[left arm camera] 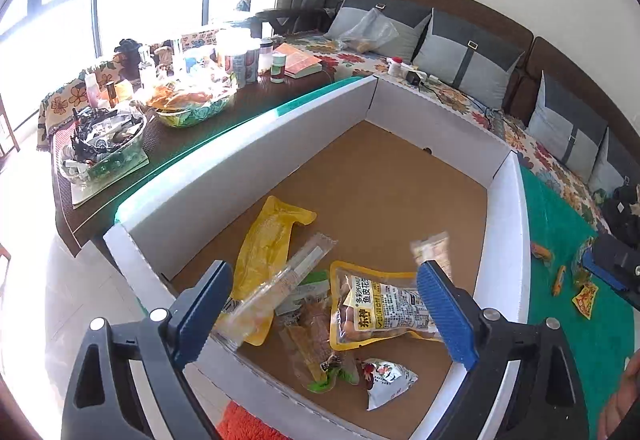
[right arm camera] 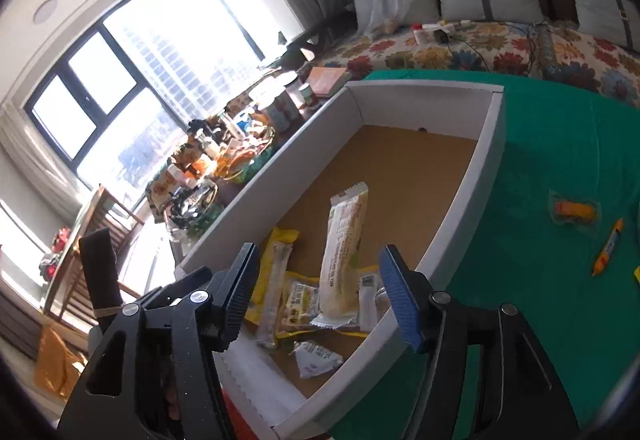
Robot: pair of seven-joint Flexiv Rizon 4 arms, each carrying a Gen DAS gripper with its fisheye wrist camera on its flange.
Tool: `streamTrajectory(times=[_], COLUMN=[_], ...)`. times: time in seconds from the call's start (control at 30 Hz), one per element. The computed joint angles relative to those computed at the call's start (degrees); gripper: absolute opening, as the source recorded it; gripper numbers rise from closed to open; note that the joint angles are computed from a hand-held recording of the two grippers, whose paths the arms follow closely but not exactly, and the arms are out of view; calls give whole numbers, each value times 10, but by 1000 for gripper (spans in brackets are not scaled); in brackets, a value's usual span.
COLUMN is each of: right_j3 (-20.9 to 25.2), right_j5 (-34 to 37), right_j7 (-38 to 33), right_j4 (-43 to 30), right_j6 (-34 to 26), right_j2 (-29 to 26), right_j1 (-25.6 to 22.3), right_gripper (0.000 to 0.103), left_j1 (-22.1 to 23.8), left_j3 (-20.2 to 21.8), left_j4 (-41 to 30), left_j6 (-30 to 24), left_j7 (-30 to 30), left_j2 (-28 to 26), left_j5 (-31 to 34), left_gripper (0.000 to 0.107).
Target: Organize snacks
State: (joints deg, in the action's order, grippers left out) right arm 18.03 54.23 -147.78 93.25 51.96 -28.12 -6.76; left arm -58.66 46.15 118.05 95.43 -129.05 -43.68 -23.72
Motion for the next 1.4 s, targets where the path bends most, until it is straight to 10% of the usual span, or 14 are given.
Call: streamTrajectory(times=[0.33, 0.5, 0.63, 0.77, 0.93, 1.4], right_j3=[-47, -35, -126, -124, -155, -131], right_j5=[-45, -18, -78, -95, -151, -269], right_j7=[-185, -194, -21, 28, 114, 189], right_j4=[29, -36, -64, -106, -111, -84], right_j6=[228, 329, 291, 330, 298, 316], right_j2=[-95, -173, -189, -213, -231, -243], right_j1=[-97, -195, -163, -162, -142, -152], right_gripper=[70, 70, 74, 74, 74, 87], left_j1=[-42, 28, 102, 107, 126, 155], left_j3=[-20, -135, -242, -216, -205, -263], left_j4=[-88, -241, -401, -573, -689, -673], left_j6=[42, -7, -105, -271, -351, -309], left_j7=[45, 129, 180, 149, 134, 81], left_j2=[-19, -64, -140, -240, -305, -294], left_j5=[-35, 4, 47, 65, 110, 211], left_gripper=[98, 103, 102, 102, 102, 103])
